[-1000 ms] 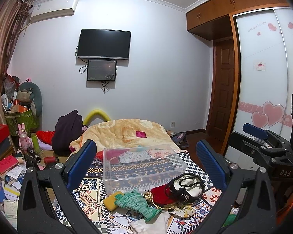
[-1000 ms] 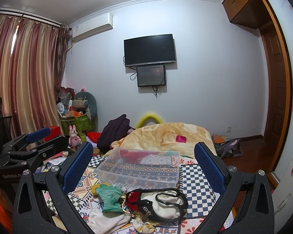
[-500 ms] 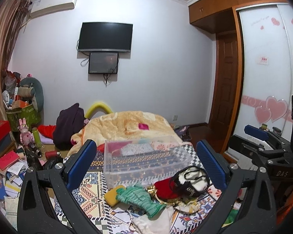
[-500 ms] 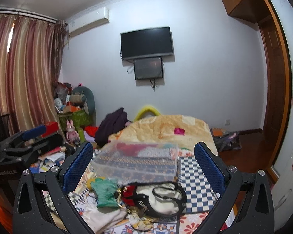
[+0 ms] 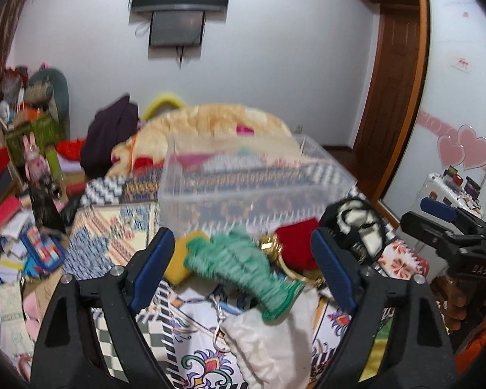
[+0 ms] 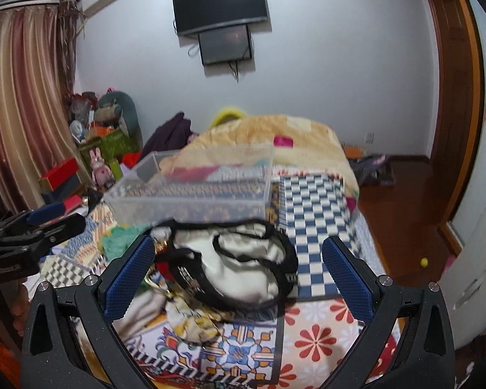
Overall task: Organize soft objects
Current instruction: 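Grasp the green knitted glove with the left tool while the right tool grasps the black-strapped white bag, then carry the glove and strapped bag over the clear box and open both tools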
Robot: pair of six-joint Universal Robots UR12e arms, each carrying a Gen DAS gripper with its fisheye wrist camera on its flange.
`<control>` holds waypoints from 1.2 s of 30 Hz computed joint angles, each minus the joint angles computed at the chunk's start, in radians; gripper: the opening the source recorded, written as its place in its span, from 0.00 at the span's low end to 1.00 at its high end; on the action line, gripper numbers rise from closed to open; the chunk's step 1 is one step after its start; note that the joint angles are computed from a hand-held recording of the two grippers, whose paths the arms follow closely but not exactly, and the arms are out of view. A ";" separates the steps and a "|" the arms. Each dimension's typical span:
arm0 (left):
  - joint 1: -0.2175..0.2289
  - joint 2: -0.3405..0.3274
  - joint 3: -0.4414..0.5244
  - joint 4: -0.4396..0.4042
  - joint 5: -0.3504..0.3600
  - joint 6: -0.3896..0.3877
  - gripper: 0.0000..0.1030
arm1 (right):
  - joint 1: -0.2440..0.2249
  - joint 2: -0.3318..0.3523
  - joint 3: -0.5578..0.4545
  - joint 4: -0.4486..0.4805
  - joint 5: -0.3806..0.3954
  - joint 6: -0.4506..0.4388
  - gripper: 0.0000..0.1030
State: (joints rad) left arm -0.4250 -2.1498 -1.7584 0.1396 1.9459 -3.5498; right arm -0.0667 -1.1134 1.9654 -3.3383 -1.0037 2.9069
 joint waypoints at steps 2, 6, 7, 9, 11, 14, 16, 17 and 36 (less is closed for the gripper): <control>0.010 -0.008 0.001 -0.024 -0.028 -0.025 0.77 | -0.002 -0.001 0.000 0.040 0.019 -0.014 1.00; 0.027 -0.020 0.001 -0.064 -0.099 -0.070 0.69 | 0.007 0.002 -0.006 0.095 0.049 -0.051 1.00; 0.030 -0.022 0.000 -0.068 -0.114 -0.075 0.67 | 0.011 0.004 -0.010 0.109 0.054 -0.061 0.99; 0.032 -0.028 0.001 -0.078 -0.132 -0.071 0.65 | 0.019 0.009 -0.016 0.129 0.057 -0.080 0.93; 0.032 -0.035 0.006 -0.082 -0.132 -0.059 0.63 | 0.026 0.015 -0.025 0.157 0.055 -0.101 0.86; 0.033 -0.042 0.011 -0.081 -0.148 -0.053 0.57 | 0.036 0.021 -0.040 0.203 0.047 -0.122 0.73; 0.038 -0.043 0.013 -0.081 -0.172 -0.059 0.51 | 0.041 0.025 -0.049 0.227 0.041 -0.131 0.62; 0.042 -0.043 0.012 -0.080 -0.192 -0.064 0.45 | 0.043 0.027 -0.053 0.238 0.041 -0.133 0.54; 0.041 -0.011 -0.026 0.067 -0.188 -0.049 0.07 | 0.027 0.012 -0.041 0.100 0.076 -0.064 0.14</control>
State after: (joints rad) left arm -0.3844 -2.1605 -1.7841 0.2064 1.7583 -3.5986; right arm -0.0393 -1.1018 1.9240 -3.2380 -0.9274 2.8428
